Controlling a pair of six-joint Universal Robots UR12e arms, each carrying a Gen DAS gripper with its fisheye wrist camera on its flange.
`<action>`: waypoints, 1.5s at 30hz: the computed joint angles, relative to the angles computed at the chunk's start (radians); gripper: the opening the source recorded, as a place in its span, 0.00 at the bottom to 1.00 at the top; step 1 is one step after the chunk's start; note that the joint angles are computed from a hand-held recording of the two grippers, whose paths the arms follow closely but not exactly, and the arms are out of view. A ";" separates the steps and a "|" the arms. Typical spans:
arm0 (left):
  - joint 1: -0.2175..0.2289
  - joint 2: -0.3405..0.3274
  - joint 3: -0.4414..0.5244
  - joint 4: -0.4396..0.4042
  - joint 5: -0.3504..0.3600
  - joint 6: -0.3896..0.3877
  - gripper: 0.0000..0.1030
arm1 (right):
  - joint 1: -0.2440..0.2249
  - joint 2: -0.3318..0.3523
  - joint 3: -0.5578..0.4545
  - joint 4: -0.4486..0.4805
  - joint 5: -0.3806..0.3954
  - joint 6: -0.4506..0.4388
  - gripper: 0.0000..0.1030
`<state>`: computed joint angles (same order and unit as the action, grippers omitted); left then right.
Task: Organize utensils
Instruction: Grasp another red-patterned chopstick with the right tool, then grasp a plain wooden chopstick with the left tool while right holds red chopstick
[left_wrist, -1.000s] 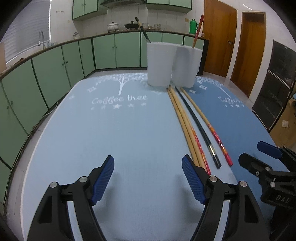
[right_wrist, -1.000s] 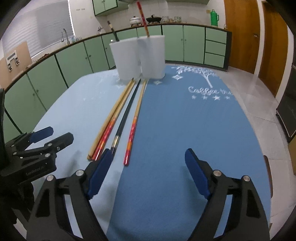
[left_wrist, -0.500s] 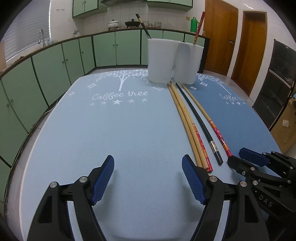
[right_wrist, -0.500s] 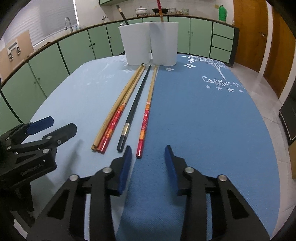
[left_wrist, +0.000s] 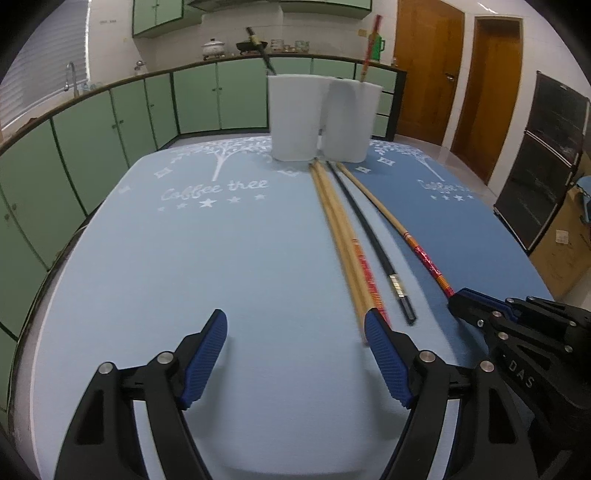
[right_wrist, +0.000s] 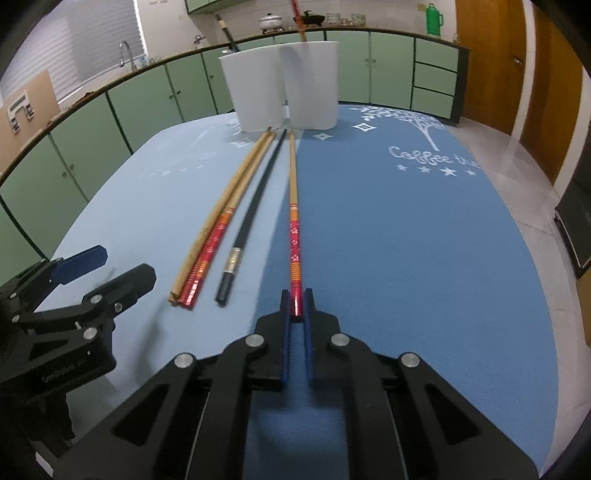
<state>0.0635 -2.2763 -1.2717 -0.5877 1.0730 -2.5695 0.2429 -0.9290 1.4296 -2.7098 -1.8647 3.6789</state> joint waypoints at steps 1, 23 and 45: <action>-0.002 0.002 -0.003 -0.002 -0.004 0.007 0.73 | -0.002 -0.003 0.004 -0.002 -0.001 0.002 0.05; -0.001 -0.018 0.030 -0.044 0.011 -0.083 0.58 | -0.010 -0.024 0.047 -0.025 -0.012 0.024 0.05; -0.003 -0.009 0.015 -0.039 0.048 -0.037 0.53 | -0.010 -0.022 0.047 -0.028 -0.006 0.029 0.06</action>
